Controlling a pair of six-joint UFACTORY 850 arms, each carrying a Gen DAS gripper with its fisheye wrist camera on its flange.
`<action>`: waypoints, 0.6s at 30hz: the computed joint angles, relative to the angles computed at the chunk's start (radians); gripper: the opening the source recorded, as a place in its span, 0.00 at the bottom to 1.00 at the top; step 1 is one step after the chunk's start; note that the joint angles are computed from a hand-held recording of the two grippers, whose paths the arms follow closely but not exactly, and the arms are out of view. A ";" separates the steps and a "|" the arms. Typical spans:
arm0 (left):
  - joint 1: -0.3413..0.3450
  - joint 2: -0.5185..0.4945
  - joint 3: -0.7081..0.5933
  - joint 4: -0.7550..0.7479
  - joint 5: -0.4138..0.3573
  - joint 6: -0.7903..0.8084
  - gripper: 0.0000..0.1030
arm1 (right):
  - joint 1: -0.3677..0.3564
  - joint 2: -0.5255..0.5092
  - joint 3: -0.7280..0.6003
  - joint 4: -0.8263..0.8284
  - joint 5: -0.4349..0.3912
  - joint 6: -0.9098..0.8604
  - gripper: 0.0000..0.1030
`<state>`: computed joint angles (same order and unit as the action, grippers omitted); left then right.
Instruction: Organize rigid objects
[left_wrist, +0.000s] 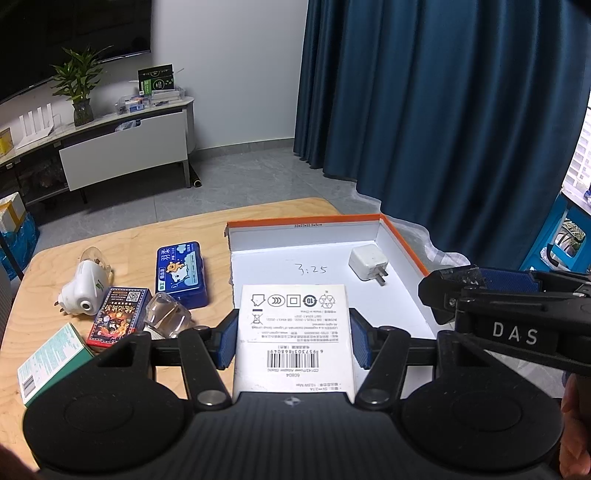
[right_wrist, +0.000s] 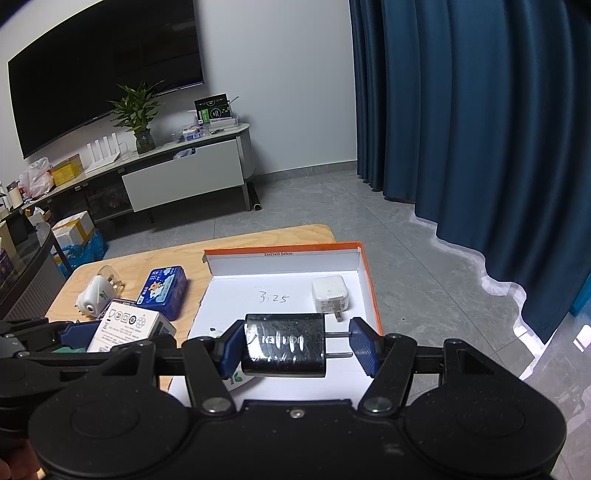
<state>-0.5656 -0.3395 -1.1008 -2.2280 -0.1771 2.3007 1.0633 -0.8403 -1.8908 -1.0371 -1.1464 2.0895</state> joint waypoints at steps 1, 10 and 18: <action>0.000 -0.001 -0.001 -0.005 0.001 0.005 0.58 | 0.000 0.000 0.000 0.000 0.000 0.000 0.71; -0.002 -0.002 -0.001 -0.041 0.002 0.047 0.58 | 0.000 -0.001 -0.002 0.000 -0.001 -0.001 0.71; -0.004 -0.002 -0.002 -0.056 0.003 0.066 0.58 | -0.001 -0.001 -0.003 0.001 -0.002 -0.004 0.71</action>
